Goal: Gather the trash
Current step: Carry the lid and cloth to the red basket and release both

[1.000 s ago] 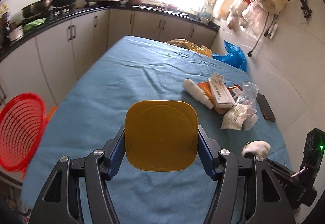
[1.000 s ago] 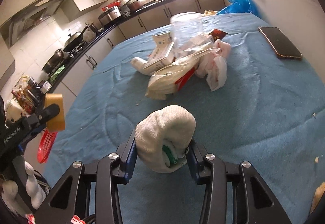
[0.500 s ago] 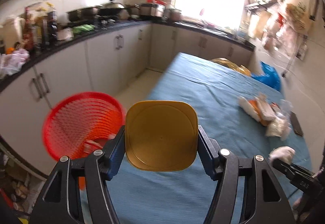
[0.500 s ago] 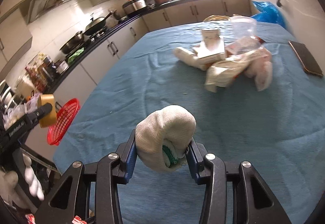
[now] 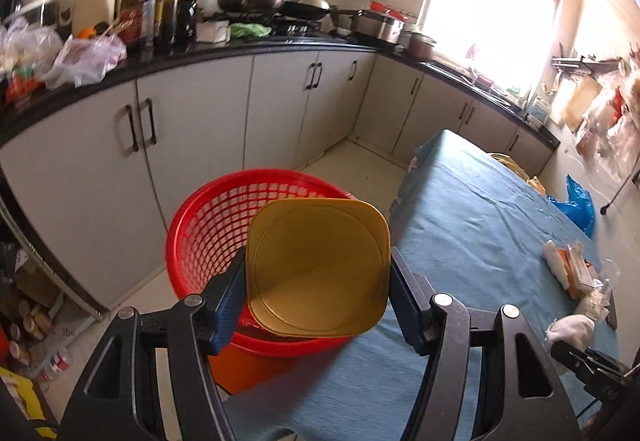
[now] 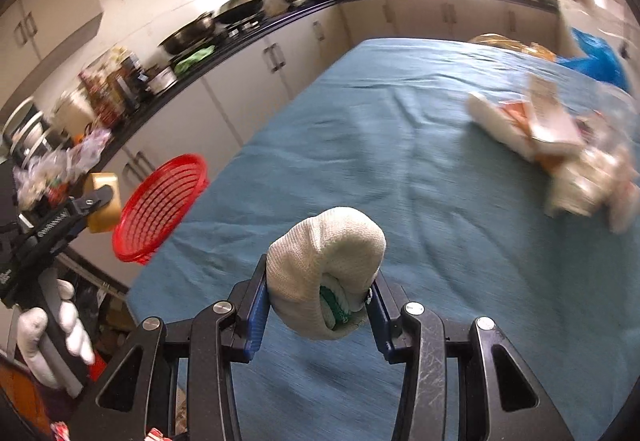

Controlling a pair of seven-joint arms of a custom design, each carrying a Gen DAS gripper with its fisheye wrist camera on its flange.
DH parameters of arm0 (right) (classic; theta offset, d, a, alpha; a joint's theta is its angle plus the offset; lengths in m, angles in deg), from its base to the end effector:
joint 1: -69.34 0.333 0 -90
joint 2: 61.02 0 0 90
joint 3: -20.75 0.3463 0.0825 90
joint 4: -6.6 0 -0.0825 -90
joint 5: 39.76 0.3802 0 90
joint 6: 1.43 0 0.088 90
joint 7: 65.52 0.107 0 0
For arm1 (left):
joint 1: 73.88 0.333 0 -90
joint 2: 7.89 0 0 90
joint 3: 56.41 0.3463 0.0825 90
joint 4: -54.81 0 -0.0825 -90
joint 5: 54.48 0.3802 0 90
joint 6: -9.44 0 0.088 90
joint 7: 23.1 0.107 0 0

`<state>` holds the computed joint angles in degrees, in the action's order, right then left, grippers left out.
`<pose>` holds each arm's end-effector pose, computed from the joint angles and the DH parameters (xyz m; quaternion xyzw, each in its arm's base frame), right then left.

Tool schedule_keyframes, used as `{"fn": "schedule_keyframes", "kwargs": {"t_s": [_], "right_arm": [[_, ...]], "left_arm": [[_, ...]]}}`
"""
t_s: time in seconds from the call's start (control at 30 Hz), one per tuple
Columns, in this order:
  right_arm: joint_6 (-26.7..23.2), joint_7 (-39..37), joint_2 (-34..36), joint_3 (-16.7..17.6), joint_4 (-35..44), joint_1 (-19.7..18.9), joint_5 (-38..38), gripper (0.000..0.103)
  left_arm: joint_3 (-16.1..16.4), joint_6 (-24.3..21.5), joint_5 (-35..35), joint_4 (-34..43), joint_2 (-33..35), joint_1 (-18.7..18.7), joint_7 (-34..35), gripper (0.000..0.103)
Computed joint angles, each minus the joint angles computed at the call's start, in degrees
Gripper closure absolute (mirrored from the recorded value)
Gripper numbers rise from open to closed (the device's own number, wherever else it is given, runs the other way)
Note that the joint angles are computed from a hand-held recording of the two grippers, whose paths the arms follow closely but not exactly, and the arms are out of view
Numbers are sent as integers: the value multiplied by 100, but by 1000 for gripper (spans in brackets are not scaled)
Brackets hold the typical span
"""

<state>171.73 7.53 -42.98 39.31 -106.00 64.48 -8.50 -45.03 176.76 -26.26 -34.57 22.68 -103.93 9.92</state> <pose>0.6509 0.0987 0.4299 -0.6403 0.6647 -0.1341 0.3608 0.6903 -0.2994 0.4596 -0.6885 0.5858 -0.3596 0.2313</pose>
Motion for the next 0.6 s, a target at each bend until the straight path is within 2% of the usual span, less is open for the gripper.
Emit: {"fn": "schedule_keyframes", "kwargs": {"t_s": [0.1, 0.2, 0.33, 0.53, 0.57, 0.6], "right_arm": [[-329, 202, 356, -133, 590, 299, -400, 56], [-672, 207, 770, -63, 1286, 429, -611, 56], [-894, 249, 1322, -80, 2203, 714, -947, 56], [-1379, 381, 2358, -24, 3879, 1085, -1301, 52], [-1430, 379, 2490, -13, 4086, 1124, -1322, 49], [-1550, 443, 2694, -60, 4418, 1219, -1380, 41]], "left_arm": [[-146, 53, -197, -14, 65, 210, 153, 39], [-272, 43, -478, 120, 187, 421, 407, 39], [-310, 30, -773, 264, 283, 536, 660, 39], [-79, 255, -1025, 208, 253, 515, 701, 38], [-33, 316, -1064, 162, 231, 503, 684, 36], [3, 372, -1104, 119, 210, 492, 678, 34]]}}
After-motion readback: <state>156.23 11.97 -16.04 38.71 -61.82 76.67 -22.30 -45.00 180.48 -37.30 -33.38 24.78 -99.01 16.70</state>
